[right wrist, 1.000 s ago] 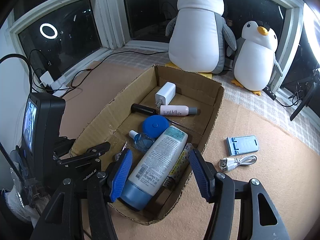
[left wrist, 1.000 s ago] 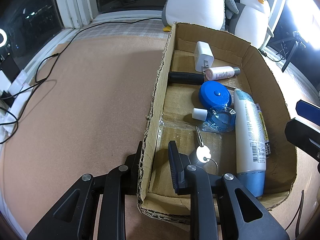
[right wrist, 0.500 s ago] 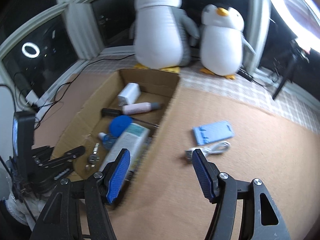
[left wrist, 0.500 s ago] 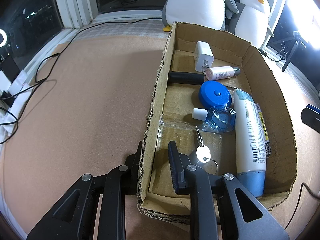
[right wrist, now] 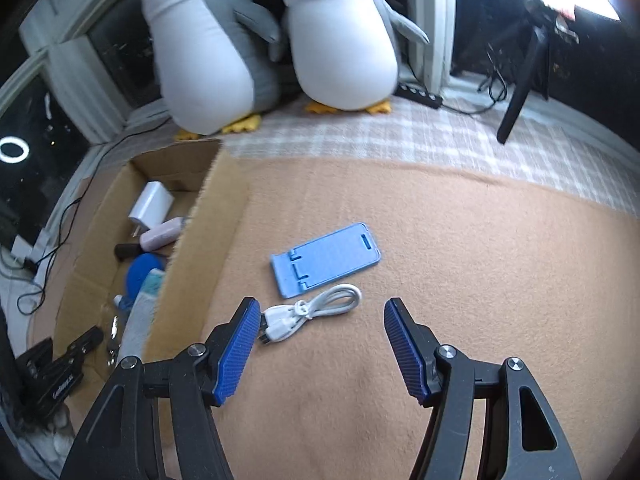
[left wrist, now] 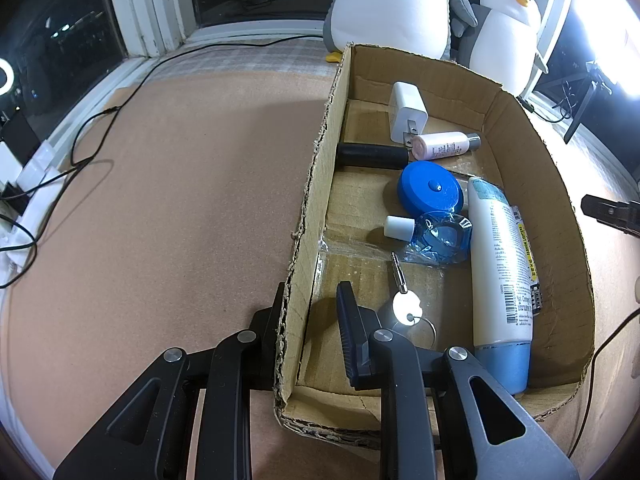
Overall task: Organize rigid objects
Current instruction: 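Move the right tool to the white USB cable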
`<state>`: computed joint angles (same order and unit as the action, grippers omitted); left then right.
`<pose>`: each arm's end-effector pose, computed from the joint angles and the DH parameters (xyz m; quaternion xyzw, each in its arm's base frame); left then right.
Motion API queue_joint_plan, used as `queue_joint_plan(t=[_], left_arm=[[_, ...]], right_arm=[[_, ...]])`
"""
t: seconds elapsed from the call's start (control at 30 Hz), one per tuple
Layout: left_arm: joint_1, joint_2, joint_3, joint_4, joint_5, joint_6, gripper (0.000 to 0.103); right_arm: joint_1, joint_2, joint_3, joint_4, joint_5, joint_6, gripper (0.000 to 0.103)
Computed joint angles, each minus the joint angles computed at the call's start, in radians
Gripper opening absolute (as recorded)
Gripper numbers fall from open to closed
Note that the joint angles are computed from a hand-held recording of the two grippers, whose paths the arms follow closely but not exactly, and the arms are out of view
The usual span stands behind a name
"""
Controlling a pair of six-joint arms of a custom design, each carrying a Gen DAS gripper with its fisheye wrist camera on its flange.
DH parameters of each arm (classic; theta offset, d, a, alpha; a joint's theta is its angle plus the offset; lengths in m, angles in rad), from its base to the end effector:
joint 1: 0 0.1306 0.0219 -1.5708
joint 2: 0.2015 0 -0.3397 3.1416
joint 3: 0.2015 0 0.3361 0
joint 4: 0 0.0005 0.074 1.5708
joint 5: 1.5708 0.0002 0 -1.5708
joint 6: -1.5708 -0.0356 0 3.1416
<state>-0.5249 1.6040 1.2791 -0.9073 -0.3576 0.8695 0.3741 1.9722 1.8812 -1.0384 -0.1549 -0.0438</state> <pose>0.3996 -0.2176 0.2524 -0.1958 0.9505 0.0279 0.2397 0.5527 0.2223 0.2811 -0.1766 0.9568 0.1191 0.1978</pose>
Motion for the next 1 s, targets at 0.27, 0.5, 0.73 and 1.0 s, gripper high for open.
queue_joint_plan(t=[0.27,0.5,0.73,1.0], left_arm=[[-0.001,0.0,0.001,0.0,0.0,-0.001,0.02],[-0.001,0.002,0.003,-0.001,-0.001,0.001,0.02],[-0.002,0.002,0.003,-0.001,-0.001,0.002,0.02],[-0.002,0.003,0.004,-0.001,0.0,0.003,0.02]], right_arm=[[0.029,0.039,0.024,-0.015,0.044,-0.062,0.06],[0.064,0.067,0.035,-0.023,0.118,-0.098,0.06],[0.063,0.086,0.06,-0.044,0.136,-0.07,0.06],[0.036,0.056,0.027,-0.064,0.079,0.055,0.052]])
